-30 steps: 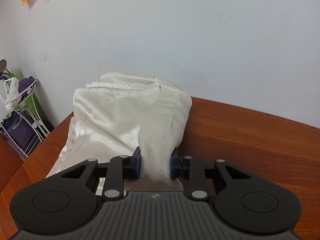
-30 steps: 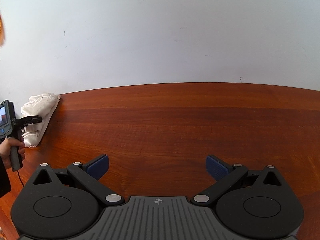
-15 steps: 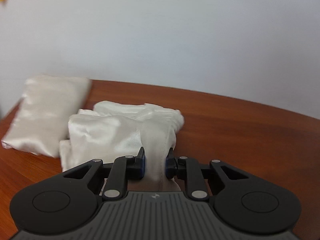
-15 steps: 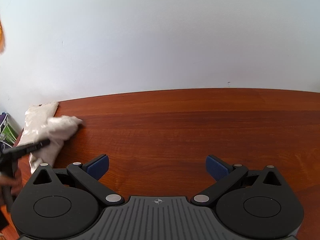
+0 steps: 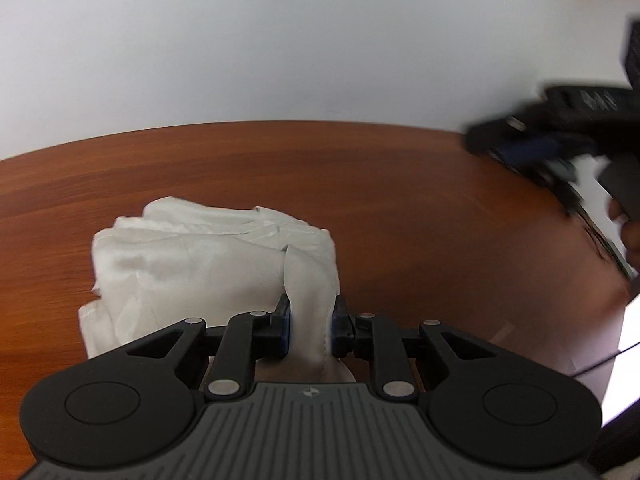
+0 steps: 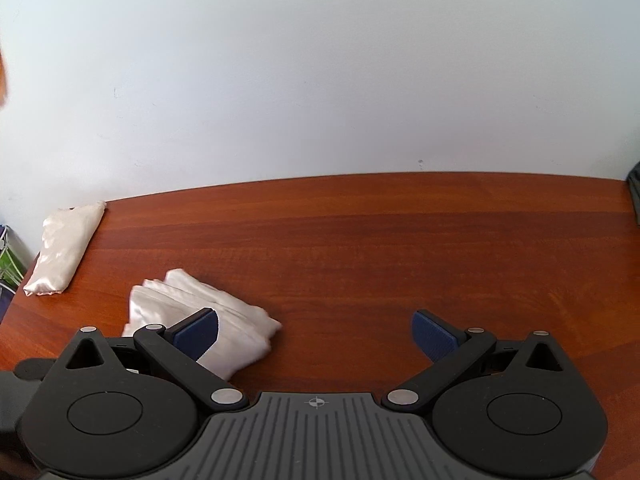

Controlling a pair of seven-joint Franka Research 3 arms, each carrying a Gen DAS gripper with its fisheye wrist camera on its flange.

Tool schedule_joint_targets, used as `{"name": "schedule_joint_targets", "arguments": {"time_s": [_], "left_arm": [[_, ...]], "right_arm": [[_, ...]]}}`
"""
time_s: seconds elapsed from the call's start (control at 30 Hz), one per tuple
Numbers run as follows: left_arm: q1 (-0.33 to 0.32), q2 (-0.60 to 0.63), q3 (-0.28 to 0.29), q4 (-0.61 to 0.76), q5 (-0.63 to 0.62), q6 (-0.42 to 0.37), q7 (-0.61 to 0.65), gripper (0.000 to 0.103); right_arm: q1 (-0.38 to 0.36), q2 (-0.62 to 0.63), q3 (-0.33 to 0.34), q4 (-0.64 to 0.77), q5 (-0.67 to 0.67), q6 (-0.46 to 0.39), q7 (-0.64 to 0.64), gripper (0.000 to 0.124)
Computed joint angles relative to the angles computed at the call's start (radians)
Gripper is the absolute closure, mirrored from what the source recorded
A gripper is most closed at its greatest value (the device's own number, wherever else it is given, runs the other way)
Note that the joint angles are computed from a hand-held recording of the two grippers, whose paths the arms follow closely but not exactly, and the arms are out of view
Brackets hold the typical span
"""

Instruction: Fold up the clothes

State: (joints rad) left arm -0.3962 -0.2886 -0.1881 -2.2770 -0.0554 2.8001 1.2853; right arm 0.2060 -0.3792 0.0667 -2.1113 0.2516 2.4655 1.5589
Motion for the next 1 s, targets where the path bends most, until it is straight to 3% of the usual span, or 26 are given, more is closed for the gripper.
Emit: {"name": "schedule_joint_targets", "arguments": {"time_s": [0.13, 0.23, 0.37, 0.47, 0.63, 0.87, 1.0], "left_arm": [[-0.097, 0.025, 0.049, 0.011, -0.139, 0.022, 0.176, 0.079], [-0.141, 0.023, 0.070, 0.007, -0.250, 0.048, 0.275, 0.070], [-0.090, 0.018, 0.007, 0.014, -0.176, 0.041, 0.209, 0.068], [-0.075, -0.041, 0.008, -0.042, -0.157, 0.047, 0.179, 0.059], [0.010, -0.109, -0.054, -0.058, -0.002, 0.000, -0.019, 0.050], [0.054, -0.218, -0.064, -0.097, 0.145, -0.096, -0.159, 0.038], [0.060, -0.302, -0.059, -0.144, 0.173, -0.165, -0.240, 0.037]], "right_arm": [[-0.004, -0.025, -0.003, -0.021, -0.005, -0.011, -0.007, 0.021], [-0.003, -0.039, -0.003, -0.033, -0.003, -0.020, -0.012, 0.021], [0.007, -0.055, -0.005, -0.048, 0.008, -0.030, -0.036, 0.021], [0.022, -0.055, -0.006, -0.052, 0.024, -0.043, -0.061, 0.021], [0.060, -0.039, -0.006, -0.050, 0.067, -0.063, -0.125, 0.021], [0.114, 0.000, -0.001, -0.034, 0.125, -0.076, -0.243, 0.021], [0.152, 0.031, -0.007, -0.015, 0.177, -0.085, -0.361, 0.022]]}}
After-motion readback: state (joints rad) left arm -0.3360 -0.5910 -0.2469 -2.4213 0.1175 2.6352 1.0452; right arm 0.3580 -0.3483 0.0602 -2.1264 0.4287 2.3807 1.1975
